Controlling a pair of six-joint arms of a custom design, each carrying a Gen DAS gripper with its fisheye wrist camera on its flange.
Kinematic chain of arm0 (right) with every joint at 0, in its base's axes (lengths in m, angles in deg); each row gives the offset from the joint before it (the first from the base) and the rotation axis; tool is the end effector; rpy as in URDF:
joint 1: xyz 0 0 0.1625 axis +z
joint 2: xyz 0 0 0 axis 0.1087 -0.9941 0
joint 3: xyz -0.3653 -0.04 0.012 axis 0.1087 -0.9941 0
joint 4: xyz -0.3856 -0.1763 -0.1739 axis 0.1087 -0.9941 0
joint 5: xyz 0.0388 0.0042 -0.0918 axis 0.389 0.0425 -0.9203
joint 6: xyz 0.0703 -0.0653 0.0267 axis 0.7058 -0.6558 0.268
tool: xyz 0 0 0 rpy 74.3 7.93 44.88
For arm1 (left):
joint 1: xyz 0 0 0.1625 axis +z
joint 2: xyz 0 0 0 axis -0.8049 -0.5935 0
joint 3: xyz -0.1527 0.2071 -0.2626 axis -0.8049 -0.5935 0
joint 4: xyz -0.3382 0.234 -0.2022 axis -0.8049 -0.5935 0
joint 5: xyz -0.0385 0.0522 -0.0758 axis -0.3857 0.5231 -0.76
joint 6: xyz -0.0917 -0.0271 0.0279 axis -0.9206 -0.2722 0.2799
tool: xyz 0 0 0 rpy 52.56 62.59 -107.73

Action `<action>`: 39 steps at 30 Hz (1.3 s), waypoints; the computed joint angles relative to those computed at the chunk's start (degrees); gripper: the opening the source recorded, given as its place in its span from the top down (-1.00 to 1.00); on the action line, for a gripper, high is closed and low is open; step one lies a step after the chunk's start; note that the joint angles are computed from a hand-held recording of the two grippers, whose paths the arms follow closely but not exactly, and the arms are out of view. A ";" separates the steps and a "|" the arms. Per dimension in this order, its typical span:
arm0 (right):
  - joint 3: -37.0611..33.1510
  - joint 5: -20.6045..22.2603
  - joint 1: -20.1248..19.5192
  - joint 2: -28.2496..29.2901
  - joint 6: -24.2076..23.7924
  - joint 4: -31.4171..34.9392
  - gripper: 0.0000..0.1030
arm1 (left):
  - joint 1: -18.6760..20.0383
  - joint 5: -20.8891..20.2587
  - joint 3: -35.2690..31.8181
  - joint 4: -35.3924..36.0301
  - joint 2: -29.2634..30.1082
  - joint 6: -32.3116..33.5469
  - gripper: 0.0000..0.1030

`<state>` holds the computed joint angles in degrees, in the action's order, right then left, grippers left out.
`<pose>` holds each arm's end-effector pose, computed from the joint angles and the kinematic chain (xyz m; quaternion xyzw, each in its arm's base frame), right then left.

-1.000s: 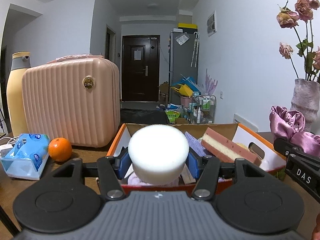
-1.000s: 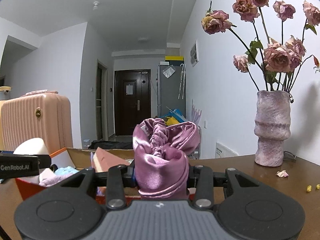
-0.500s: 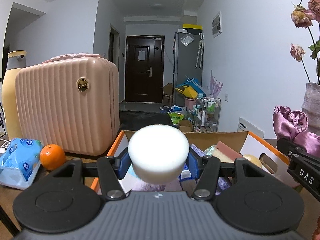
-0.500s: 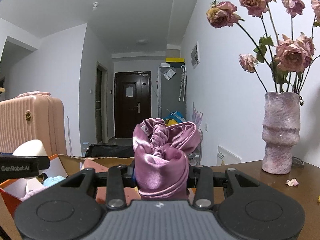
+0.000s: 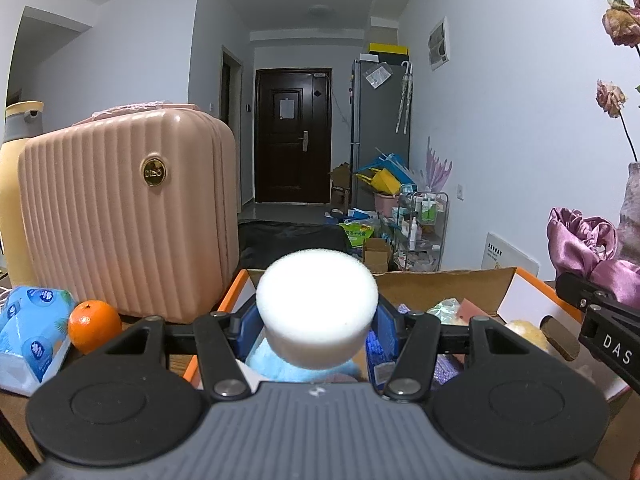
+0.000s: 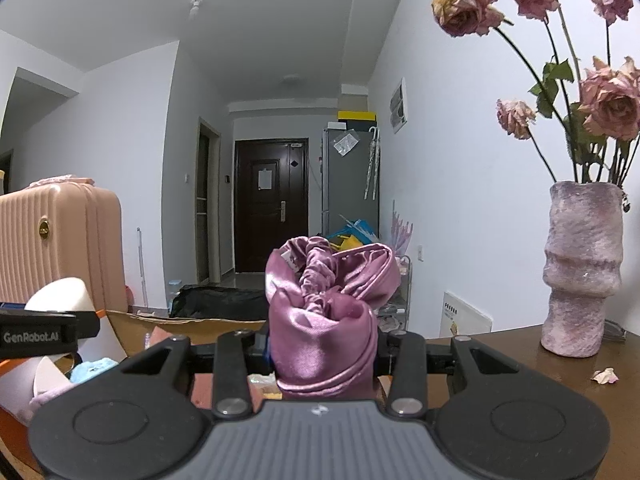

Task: Organize soft objects

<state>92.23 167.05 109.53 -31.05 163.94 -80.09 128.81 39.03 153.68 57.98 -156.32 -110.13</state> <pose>0.2553 -0.3494 -0.1796 0.2230 -0.6930 0.6164 0.3001 0.0863 -0.3633 0.2028 0.2356 0.7482 -0.5429 0.2998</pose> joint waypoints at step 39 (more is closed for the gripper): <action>2.25 -1.20 -0.32 -0.88 1.12 -2.17 -1.00 | 0.58 -0.72 -0.19 0.95 -1.96 -3.64 -1.00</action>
